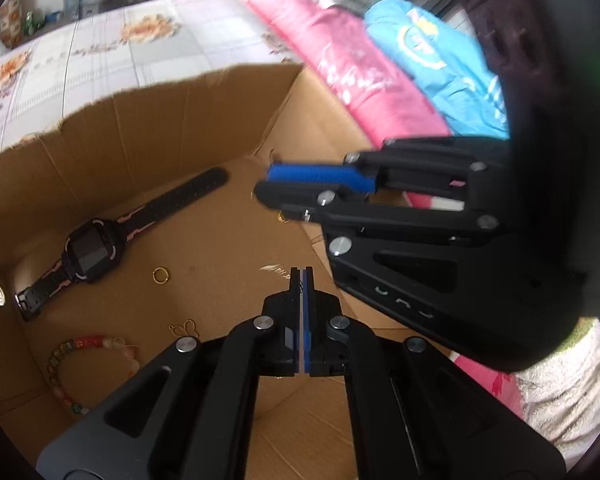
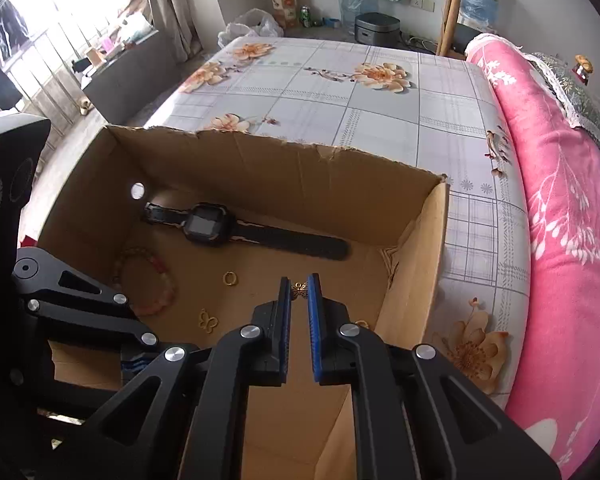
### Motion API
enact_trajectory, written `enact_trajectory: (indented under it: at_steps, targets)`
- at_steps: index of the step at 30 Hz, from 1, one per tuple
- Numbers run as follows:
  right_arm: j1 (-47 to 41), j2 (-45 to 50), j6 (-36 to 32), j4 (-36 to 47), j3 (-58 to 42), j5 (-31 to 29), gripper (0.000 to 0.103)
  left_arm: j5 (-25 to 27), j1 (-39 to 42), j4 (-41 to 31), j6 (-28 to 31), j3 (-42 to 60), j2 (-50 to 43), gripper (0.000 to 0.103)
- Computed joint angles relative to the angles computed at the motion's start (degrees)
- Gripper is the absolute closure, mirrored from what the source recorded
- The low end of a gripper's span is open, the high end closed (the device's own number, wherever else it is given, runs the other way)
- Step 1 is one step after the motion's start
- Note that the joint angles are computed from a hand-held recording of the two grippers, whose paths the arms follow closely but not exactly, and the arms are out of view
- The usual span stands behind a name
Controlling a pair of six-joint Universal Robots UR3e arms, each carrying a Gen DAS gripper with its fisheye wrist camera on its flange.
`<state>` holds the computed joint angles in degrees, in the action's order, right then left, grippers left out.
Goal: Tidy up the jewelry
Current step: 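Carry both charms into the box and open both tools, then withdraw both open tools out of the box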
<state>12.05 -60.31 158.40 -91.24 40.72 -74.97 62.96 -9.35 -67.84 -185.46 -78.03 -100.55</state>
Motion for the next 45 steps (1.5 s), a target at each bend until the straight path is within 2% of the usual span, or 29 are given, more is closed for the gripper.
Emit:
enact_trajectory:
  at_steps: [9,12,17,19,26,28,31,34,36,39,43,44,45]
  targets:
    - [-0.57,1.43,0.80,-0.09,-2.43,0.06,0.093,-0.50,1.27,0.45,-0.87,-2.21,1.26,0.092]
    - [-1.18,0.12,1.24,-1.20,-1.27,0.59,0.091,0.54,1.53,0.69,-0.89,-3.25,2.96,0.085]
    - [-1.79,-3.73,2.36,-4.60,2.85,0.71,0.078,1.51,1.94,1.00,-1.10,-4.92,6.40,0.074]
    - [-2.54,-7.20,2.42,-6.89,6.55,1.63,0.072,2.09,2.11,2.10,-1.33,-6.54,9.17,0.065]
    - [-8.59,-25.06,2.41,-15.09,23.84,8.06,0.054,6.75,0.28,7.58,1.01,-14.24,25.05,0.035]
    - [-11.83,-31.67,2.38,-16.33,29.34,11.28,0.046,6.41,-0.14,8.38,2.29,-16.24,29.28,0.023]
    - [-17.55,-42.33,1.77,-17.13,38.27,16.07,0.033,7.47,-2.65,9.11,3.24,-19.78,35.78,0.015]
    - [-24.06,-53.66,-0.49,-15.47,47.49,20.67,0.033,8.47,-5.21,9.73,2.22,-23.90,39.72,0.013]
    - [-29.00,-60.59,-3.31,-11.01,52.37,23.90,0.033,8.30,-5.73,9.35,1.90,-28.73,44.06,0.013]
    - [-33.95,-68.40,-6.85,-3.69,58.42,25.57,0.033,12.57,-9.34,10.43,-0.78,-34.60,46.20,0.013]
    - [-35.63,-72.26,-7.38,1.90,65.64,25.59,0.034,19.97,-12.98,12.65,-5.28,-39.77,44.16,0.013]
    - [-35.18,-72.03,-6.79,2.32,66.89,25.52,0.037,20.87,-13.15,13.19,-5.89,-40.64,44.13,0.013]
    - [-34.41,-71.71,-6.05,2.18,68.00,25.25,0.048,21.51,-12.90,13.87,-6.44,-41.69,44.04,0.013]
